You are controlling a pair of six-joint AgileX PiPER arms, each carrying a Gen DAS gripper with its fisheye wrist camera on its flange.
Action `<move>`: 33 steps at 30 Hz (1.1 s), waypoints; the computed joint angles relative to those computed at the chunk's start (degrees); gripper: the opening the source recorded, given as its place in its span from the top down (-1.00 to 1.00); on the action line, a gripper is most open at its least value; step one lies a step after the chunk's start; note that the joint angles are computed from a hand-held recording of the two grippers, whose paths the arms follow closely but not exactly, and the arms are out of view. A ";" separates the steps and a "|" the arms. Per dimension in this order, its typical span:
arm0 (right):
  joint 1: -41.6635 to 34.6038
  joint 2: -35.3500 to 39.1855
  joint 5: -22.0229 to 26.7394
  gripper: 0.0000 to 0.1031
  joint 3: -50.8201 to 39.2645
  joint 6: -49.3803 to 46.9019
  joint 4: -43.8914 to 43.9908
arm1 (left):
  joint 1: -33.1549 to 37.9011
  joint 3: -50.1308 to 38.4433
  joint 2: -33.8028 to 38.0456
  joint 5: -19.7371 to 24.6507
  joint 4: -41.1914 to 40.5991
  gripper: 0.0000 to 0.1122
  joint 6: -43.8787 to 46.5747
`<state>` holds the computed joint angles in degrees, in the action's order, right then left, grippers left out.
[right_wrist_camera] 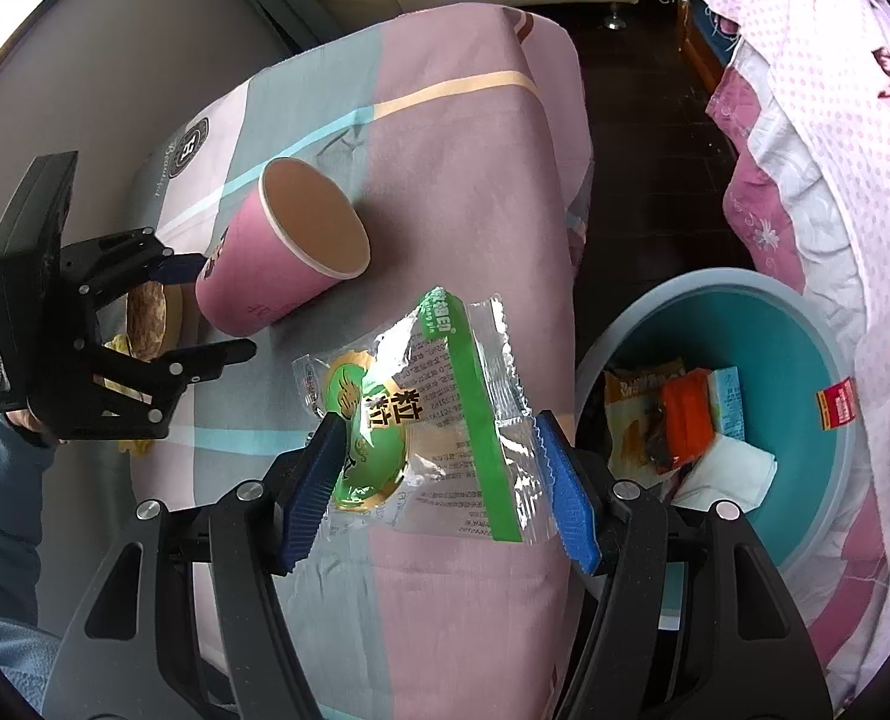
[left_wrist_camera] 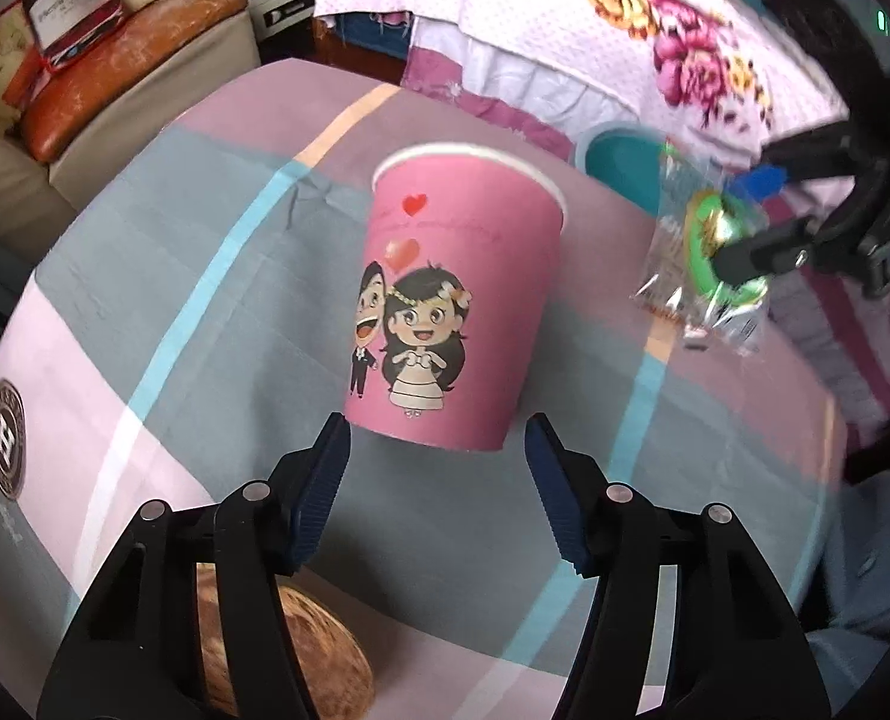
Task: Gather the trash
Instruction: 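Grasp the pink paper cup with the left tool while the right holds the packet, then carry the pink cup and green packet over the teal wastebasket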
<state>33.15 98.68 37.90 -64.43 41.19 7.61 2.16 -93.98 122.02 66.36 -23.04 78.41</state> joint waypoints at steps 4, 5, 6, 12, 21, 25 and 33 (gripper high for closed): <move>0.47 -1.00 -0.72 -0.19 1.19 2.09 -1.37 | 0.02 2.64 -2.50 -2.57 -2.52 -0.46 0.56; 0.62 -1.00 -0.73 -0.19 1.22 2.57 -1.75 | -0.57 2.67 -2.52 -2.94 -2.40 -0.46 0.07; 0.81 -1.07 -0.66 -0.19 1.25 3.47 -2.48 | -1.36 2.34 -2.20 -3.09 -1.98 -0.46 -0.96; 1.03 -1.42 0.75 -0.19 1.19 7.77 -6.80 | -5.82 0.70 0.54 -5.80 0.50 -0.46 -7.01; -0.03 -1.98 0.25 -0.19 2.58 9.45 -9.19 | -6.59 5.38 -0.99 -12.17 -2.16 -0.17 -10.35; -0.12 -3.24 -0.64 -0.19 4.17 10.86 -9.69 | -6.81 8.74 -3.48 -14.21 -1.40 -0.17 -12.64; 2.66 -10.15 -2.17 -0.19 10.45 20.19 -15.54 | -6.76 19.16 -12.92 -18.04 -4.12 -0.17 -11.01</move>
<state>35.81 88.53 35.73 -53.98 61.39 -7.94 -4.59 -74.82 109.10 48.32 -27.15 67.40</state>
